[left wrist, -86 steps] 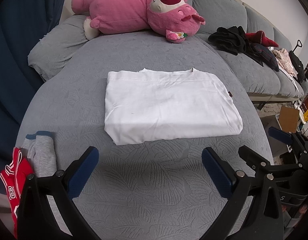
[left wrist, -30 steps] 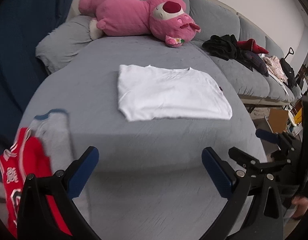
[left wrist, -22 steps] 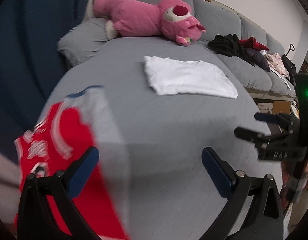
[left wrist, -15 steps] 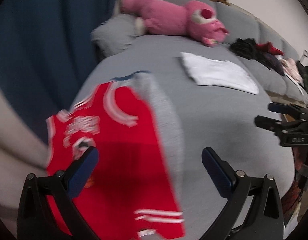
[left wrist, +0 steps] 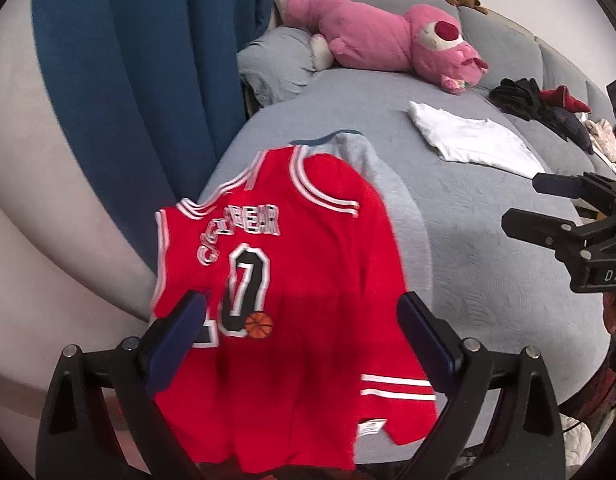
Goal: Fold small clothes
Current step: 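Move both grippers toward the red basketball jersey at the sofa edge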
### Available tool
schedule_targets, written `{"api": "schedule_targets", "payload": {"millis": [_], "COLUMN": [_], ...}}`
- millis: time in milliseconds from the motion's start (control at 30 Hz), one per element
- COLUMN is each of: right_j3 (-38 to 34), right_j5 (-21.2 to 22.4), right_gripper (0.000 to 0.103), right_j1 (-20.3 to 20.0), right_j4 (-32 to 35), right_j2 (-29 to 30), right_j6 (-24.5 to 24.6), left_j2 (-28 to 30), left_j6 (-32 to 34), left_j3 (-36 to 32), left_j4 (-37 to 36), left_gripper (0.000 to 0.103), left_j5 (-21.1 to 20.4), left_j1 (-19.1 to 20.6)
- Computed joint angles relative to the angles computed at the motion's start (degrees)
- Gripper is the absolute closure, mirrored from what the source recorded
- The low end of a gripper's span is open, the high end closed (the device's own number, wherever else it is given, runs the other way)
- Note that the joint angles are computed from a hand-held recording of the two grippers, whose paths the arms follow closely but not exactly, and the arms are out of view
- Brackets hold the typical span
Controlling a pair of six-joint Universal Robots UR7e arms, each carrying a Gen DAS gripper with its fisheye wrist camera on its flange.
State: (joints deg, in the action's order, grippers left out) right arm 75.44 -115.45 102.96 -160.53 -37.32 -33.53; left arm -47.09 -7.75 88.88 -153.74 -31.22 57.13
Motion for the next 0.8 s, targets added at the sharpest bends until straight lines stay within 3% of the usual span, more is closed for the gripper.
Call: {"api": "schedule_targets", "payload": {"millis": [133,333,433,533,800], "right_j3": [-2.5,-8.1,-13.1,-21.3,-47.9], "right_j5": [0.7,1.9,2.5,2.7,0.9], "right_gripper": [0.012,0.026,0.028,0.028,0.028], "right_j1": [0.8,1.9,2.3,2.5,2.3], "right_j4": [2.6,6.0,8.8,13.2,18.4], "right_j2": [1.6,5.1,7.9,12.6,29.4], "right_j6": [0.0,-1.3,-2.1,-3.1,-13.5], "left_j2": [-0.5,-1.2,-1.8,-2.1,-2.4], "left_j6": [-1.8,-2.6,-3.0,-2.8,-3.4], "left_j3": [-0.2,-0.4,-0.4,-0.8,-2.8], "left_j4": [1.3,1.4,1.8,1.7,3.8], "left_gripper": [0.007,0.007,0.007,0.007,0.007], "left_j5": [1.7,4.0,5.1,5.0,4.1], "left_j1": [0.7,2.3,3.4,4.4,7.2]}}
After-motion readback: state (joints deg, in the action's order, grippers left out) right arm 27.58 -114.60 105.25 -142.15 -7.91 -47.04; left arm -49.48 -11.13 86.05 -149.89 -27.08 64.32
